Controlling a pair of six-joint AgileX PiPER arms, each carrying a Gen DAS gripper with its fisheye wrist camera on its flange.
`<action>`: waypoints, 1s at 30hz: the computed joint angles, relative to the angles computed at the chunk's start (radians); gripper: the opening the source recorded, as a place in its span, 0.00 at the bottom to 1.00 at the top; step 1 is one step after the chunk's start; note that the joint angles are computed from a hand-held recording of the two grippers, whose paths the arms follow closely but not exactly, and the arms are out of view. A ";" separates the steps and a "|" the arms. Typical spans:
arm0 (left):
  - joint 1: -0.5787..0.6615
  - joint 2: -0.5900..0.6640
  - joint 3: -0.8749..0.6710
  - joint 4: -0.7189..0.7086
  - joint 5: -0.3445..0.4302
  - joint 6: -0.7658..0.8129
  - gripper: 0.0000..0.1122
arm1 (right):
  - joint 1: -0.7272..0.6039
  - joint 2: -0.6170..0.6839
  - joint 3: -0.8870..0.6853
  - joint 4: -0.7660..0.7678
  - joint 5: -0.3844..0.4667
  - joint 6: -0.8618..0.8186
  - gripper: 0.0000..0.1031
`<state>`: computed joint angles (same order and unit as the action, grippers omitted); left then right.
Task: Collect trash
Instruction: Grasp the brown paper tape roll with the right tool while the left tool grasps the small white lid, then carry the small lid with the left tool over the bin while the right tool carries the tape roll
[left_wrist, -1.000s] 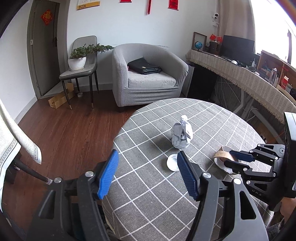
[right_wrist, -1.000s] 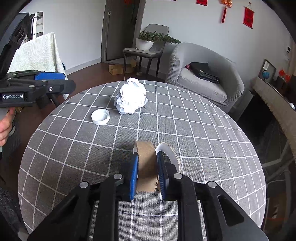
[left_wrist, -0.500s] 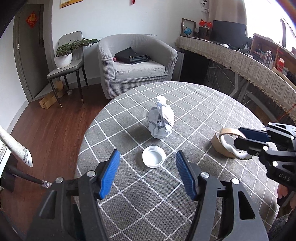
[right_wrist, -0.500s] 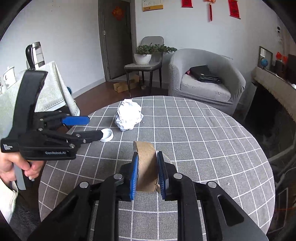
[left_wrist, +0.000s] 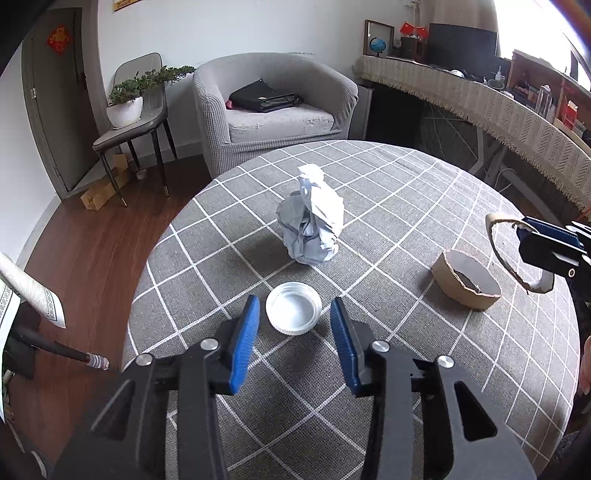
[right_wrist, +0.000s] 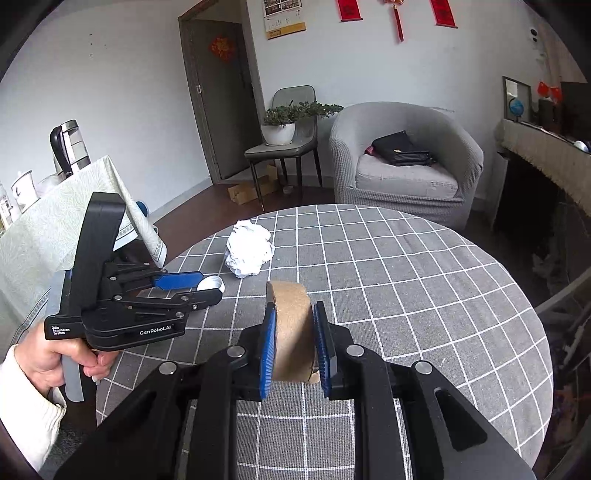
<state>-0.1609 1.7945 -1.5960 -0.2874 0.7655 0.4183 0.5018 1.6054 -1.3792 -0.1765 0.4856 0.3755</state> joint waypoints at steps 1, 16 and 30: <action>-0.002 0.001 -0.002 0.004 -0.001 -0.001 0.35 | 0.001 0.005 -0.004 -0.003 0.005 0.001 0.19; 0.021 -0.016 0.022 -0.056 0.026 0.020 0.29 | 0.047 0.098 -0.138 -0.033 0.090 0.054 0.19; 0.166 -0.196 0.222 -0.151 0.002 0.178 0.29 | 0.192 0.213 -0.327 -0.110 0.165 0.180 0.19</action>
